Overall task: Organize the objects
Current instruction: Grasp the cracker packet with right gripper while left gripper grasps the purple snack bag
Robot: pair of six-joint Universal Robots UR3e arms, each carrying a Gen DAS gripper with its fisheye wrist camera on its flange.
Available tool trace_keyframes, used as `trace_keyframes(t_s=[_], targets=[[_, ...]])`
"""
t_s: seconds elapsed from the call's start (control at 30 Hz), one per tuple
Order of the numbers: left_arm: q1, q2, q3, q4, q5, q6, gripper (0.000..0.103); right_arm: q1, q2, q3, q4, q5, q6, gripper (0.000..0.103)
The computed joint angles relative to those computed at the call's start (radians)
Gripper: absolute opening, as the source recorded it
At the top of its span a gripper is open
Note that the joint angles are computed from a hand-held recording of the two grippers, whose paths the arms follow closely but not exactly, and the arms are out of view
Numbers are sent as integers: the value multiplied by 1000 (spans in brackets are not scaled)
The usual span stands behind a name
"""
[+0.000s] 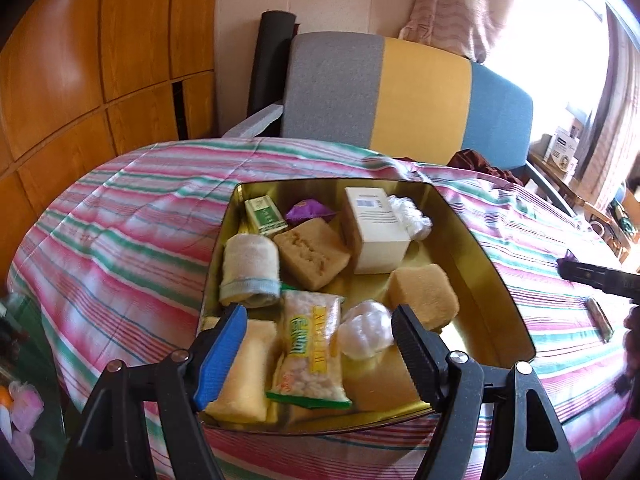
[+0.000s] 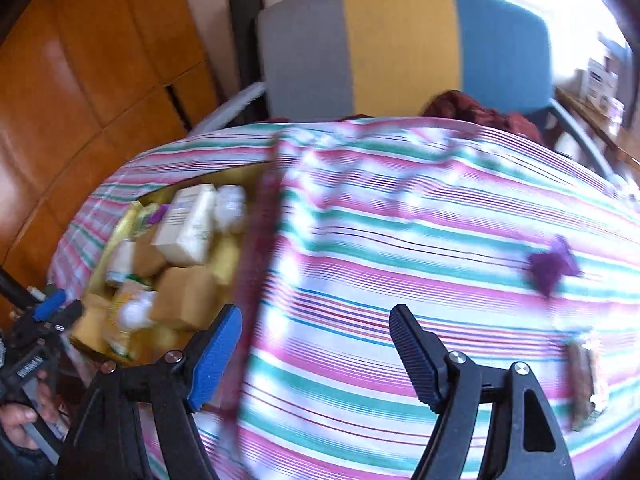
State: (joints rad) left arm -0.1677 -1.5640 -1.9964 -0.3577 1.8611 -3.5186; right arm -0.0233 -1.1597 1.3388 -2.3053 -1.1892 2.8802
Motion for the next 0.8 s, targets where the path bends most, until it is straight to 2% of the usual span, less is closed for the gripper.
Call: trace_keyframes(t_s=[0.17,0.4,0.63,0.8], targets=[[-35,-49,75,-12,2,16,76,-181,-43,22,63,-59,-22,78],[-85,-168,249,-76,-31,38,76,-387,55,-136,198,-133,-11,78],[-158,-315,485,-154,-50,90,76,-421,163,-227,285,-142,-49,78],[-197,-458,732,-273,-97,122,76,-402,214,-271,325,-168,-74,77]])
